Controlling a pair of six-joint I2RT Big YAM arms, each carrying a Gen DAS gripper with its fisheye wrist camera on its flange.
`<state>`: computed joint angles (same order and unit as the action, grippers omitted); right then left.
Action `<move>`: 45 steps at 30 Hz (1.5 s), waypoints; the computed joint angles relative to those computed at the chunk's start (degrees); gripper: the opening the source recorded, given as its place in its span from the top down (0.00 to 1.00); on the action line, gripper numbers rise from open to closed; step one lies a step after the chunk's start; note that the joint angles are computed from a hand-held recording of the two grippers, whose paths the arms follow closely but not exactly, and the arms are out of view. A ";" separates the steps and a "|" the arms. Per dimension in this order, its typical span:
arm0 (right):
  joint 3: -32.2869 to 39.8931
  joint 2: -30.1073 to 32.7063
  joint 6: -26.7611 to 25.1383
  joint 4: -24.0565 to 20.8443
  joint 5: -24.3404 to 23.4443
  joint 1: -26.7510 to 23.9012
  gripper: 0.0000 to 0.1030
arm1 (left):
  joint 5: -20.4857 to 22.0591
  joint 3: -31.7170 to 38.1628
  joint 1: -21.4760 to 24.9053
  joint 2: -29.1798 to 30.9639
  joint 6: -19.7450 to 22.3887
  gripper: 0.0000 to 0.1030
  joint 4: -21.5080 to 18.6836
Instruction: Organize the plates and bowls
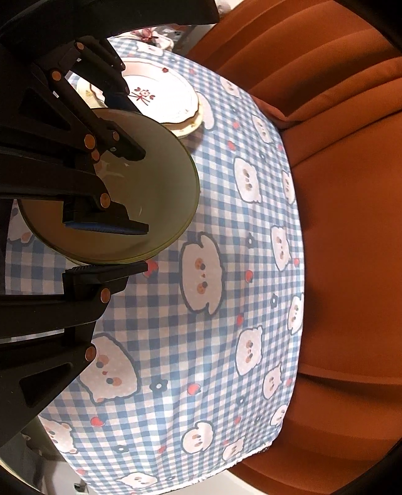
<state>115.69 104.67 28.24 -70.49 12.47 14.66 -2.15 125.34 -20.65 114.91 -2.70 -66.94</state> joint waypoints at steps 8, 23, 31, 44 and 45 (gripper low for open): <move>2.05 1.69 -1.43 -0.93 0.25 0.09 0.80 | 0.00 1.20 0.07 1.08 0.04 0.74 -0.70; -3.19 -0.91 -2.64 2.82 2.73 0.17 0.80 | -1.14 -4.80 -0.68 -1.74 -0.59 0.74 4.69; -4.10 -1.54 -2.77 3.45 0.36 -0.45 0.80 | -0.47 -5.12 -0.75 -2.02 -1.94 0.64 4.08; -6.40 -3.44 3.66 3.43 -3.43 -2.27 0.50 | 5.37 -3.00 0.60 -1.25 -0.28 0.27 0.33; -6.39 -3.38 4.18 3.23 -3.37 -2.28 0.48 | 6.47 -2.34 0.84 -0.75 0.02 0.26 -0.23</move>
<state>109.30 101.29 32.42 -67.26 9.11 12.38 4.33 123.00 -19.81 114.16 -2.68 -67.17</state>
